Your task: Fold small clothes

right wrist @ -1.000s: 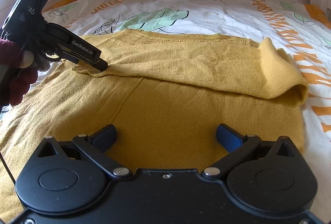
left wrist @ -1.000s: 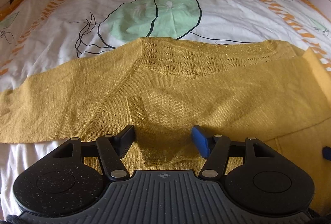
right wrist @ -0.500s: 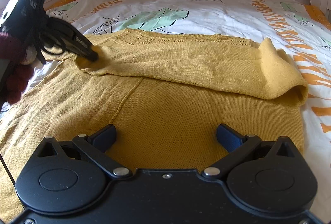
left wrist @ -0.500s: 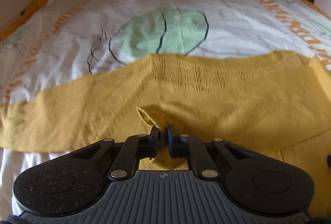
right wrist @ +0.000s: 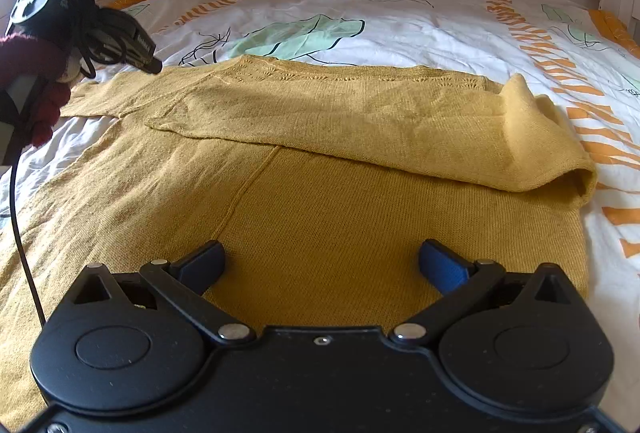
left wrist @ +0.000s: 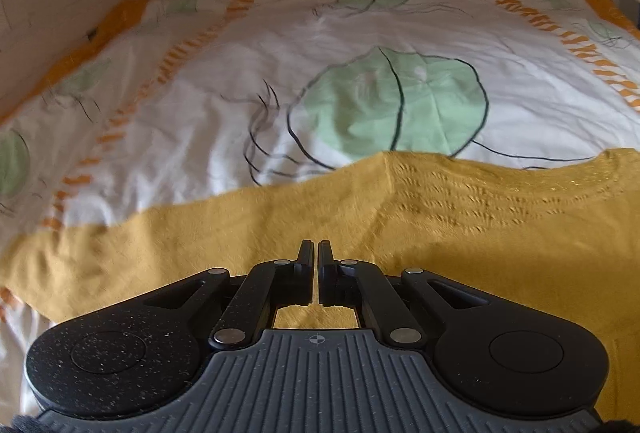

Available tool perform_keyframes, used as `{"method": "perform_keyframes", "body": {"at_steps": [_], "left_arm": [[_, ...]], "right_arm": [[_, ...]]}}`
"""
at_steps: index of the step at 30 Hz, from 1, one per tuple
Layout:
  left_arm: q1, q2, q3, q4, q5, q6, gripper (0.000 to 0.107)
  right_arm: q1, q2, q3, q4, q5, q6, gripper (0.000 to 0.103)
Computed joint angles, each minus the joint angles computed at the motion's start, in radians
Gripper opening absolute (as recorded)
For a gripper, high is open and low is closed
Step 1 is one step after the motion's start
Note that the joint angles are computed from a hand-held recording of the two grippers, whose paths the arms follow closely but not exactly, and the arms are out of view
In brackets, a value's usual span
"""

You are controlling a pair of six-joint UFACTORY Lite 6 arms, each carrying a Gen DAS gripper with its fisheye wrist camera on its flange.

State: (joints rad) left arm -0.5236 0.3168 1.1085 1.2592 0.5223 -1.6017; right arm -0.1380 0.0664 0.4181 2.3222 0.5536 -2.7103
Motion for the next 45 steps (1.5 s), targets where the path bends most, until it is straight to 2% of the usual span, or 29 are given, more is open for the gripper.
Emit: {"method": "perform_keyframes", "body": {"at_steps": [3,4,5,6,7,14,17,19,21,24,25,27,30,34,36,38,40,45], "left_arm": [[0.036,-0.048,-0.052,-0.060,-0.129,0.007,0.005],[0.040,-0.064,-0.071,-0.075,-0.165,0.017,0.009],[0.045,-0.068,-0.076,-0.116,-0.192,0.062,0.014],[0.047,-0.070,-0.079,-0.160,-0.210,0.110,0.028],[0.048,-0.067,-0.079,-0.198,-0.223,0.151,0.032],[0.039,-0.027,-0.069,-0.304,-0.243,0.236,0.036],[0.041,-0.023,-0.075,-0.268,-0.264,0.184,0.034],[0.047,-0.037,-0.088,-0.241,-0.306,0.163,0.006],[0.015,-0.063,-0.106,-0.079,-0.291,0.014,0.006],[-0.094,-0.102,-0.109,0.157,-0.103,-0.163,0.006],[-0.107,-0.121,-0.113,0.199,-0.078,-0.196,0.006],[-0.085,-0.133,-0.099,0.202,-0.087,-0.197,0.006],[-0.046,-0.065,-0.036,0.103,-0.056,-0.119,0.006],[0.007,-0.015,-0.041,0.052,-0.119,-0.111,0.007],[0.037,0.005,-0.048,-0.018,-0.184,-0.043,0.010],[0.050,-0.001,-0.081,0.073,-0.208,-0.141,0.019],[0.055,-0.006,-0.105,0.166,-0.208,-0.245,0.034],[0.061,-0.020,-0.143,0.312,-0.235,-0.395,0.045]], "right_arm": [[0.000,-0.001,-0.001,0.000,0.000,0.000,0.103],[0.001,-0.001,0.000,0.001,-0.001,0.000,0.103],[0.001,-0.001,0.000,0.001,-0.001,0.000,0.103],[0.002,-0.001,-0.001,0.003,-0.002,-0.002,0.103],[0.001,-0.001,0.000,0.004,-0.001,-0.003,0.103],[-0.002,0.001,0.000,0.004,0.001,-0.006,0.103],[0.000,0.001,0.000,0.005,0.000,-0.007,0.103],[0.001,0.000,-0.001,0.007,0.001,-0.007,0.103],[0.000,0.000,-0.002,0.006,0.002,-0.008,0.103],[0.004,-0.001,-0.002,0.011,0.000,-0.009,0.103],[0.005,-0.001,-0.002,0.012,-0.001,-0.010,0.103],[0.006,0.000,-0.002,0.015,-0.001,-0.011,0.103],[0.006,0.000,-0.003,0.017,-0.001,-0.014,0.103],[0.005,0.005,0.002,0.016,-0.001,-0.013,0.103],[0.003,0.005,0.002,0.014,0.000,-0.014,0.103],[-0.001,0.007,0.002,0.010,0.002,-0.013,0.103],[0.004,0.005,0.002,0.017,-0.001,-0.015,0.103],[0.004,0.004,0.002,0.019,-0.001,-0.019,0.103]]}}
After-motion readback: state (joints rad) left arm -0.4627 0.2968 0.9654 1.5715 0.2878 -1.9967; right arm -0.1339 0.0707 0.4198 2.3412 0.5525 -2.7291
